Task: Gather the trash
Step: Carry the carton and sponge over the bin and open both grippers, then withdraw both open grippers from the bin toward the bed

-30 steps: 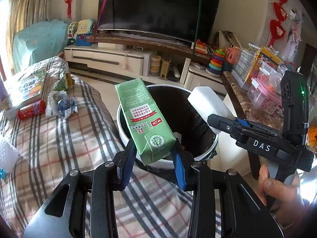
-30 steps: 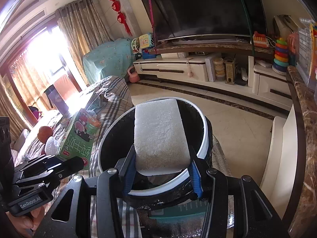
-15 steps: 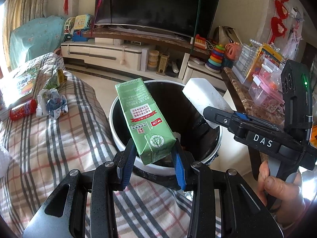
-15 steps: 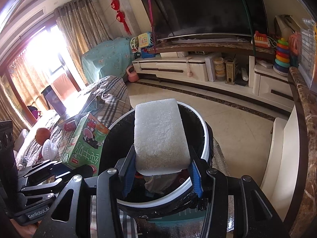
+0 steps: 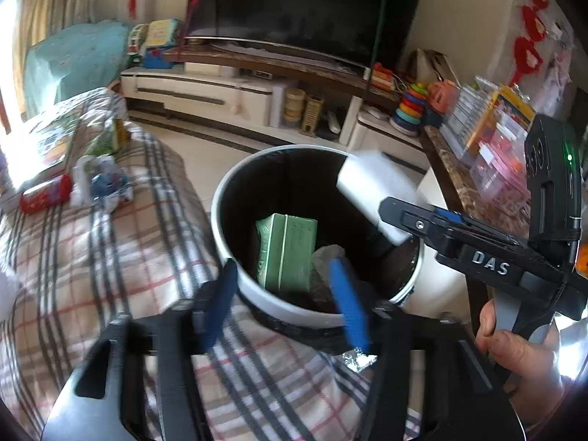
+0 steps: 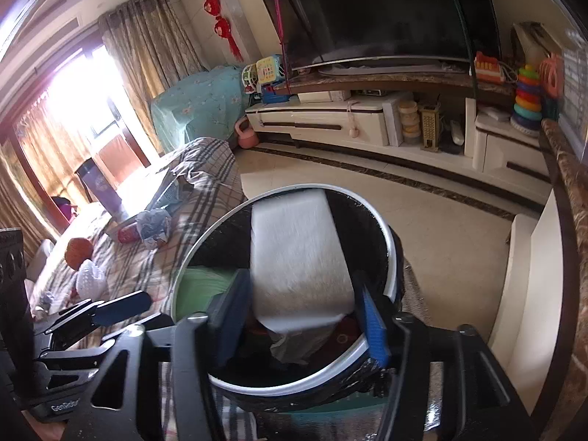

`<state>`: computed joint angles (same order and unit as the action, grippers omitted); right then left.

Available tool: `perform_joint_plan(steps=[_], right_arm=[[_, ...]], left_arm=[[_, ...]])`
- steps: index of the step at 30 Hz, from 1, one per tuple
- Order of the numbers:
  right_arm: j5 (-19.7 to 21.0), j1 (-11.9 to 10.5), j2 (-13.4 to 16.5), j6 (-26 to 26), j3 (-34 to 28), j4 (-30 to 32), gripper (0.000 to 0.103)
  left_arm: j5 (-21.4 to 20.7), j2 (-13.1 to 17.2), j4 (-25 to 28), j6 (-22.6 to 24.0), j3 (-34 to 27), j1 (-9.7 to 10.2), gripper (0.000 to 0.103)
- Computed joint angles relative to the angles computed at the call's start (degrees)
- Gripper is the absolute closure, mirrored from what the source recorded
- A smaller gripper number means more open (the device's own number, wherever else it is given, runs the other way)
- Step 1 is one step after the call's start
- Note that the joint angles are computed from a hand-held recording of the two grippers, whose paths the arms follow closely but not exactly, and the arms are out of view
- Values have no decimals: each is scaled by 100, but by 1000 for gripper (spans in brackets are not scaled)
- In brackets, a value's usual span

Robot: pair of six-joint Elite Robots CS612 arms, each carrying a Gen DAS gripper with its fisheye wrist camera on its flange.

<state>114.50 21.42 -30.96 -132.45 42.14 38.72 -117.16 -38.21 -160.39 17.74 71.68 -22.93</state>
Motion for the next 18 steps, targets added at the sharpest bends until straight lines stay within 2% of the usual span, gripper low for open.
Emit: perform_joint_plan(steps=[3,6,9,18], right_arm=[[34,30,-43,40,77,-116,30],[13,62,-47,70,74,-169,28],[34,111,-15,33,-7,-178,20],[-155,305,307,-173,-669,-87,11]], left_arm=[[4,-22,-150,-120,67,65,42],[75,-30,-284,-296,129,154,37],[155,-27,-330,-460,174,245,35],[441,3,-351,-905,244,560,35]])
